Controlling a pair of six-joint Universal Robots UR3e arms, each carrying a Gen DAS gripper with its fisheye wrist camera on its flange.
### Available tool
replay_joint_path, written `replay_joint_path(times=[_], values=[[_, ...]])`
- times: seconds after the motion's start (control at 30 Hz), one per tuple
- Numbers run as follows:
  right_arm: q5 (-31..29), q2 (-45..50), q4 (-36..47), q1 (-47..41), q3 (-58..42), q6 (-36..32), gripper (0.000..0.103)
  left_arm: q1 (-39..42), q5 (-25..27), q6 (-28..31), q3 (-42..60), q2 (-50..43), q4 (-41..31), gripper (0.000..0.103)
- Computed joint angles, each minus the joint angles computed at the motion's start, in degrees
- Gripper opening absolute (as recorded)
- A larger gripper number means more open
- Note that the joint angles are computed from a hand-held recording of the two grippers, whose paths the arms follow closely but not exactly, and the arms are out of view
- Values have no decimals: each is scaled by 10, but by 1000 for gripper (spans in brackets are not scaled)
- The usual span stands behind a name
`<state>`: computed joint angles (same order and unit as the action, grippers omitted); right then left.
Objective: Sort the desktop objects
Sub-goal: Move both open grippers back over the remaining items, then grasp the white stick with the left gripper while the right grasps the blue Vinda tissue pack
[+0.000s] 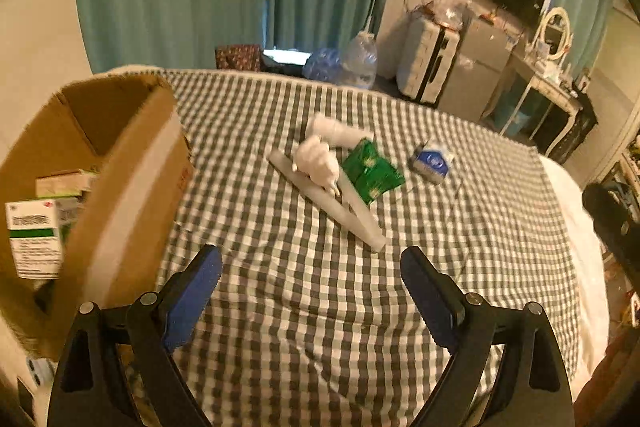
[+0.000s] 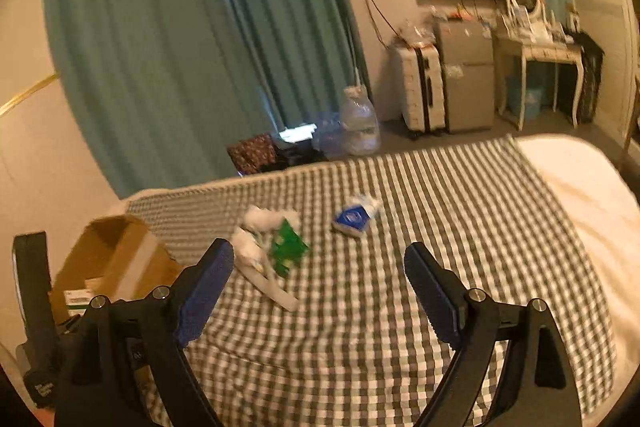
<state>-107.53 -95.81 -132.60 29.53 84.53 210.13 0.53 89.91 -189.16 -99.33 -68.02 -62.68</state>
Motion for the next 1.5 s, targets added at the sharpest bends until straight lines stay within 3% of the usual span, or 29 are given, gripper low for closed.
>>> replay_joint_path(times=[0.1,0.33,0.43,0.63,0.83,0.9,0.97,1.0,1.07,1.1,1.17,1.5], values=[[7,2,-36,-23,57,-16,88,-16,20,-12,-16,-53,54,93],[72,45,-106,-100,104,-43,88,13,-31,-27,-28,-172,149,93],[52,113,-120,-96,57,-55,88,23,-58,-46,-29,-211,185,93],[20,265,-105,-83,-87,-76,88,8,-32,-85,-6,-296,228,93],[15,388,-48,-94,-230,-40,88,-34,50,-105,25,-354,267,93],[23,425,-8,-104,-281,-21,88,-40,64,-95,21,-359,281,87],[48,450,12,-118,-307,-7,87,-35,61,-61,-9,-346,317,69],[39,456,20,-116,-312,-10,82,-25,45,-44,-28,-334,332,62],[3,460,34,-104,-321,-29,63,17,-39,-5,-74,-296,350,23],[2,455,41,-104,-319,-40,54,29,-61,4,-87,-284,349,20],[14,434,40,-108,-293,-47,54,47,-89,26,-106,-263,343,10],[28,237,37,-84,-92,-3,52,105,-164,74,-149,-113,228,6]])
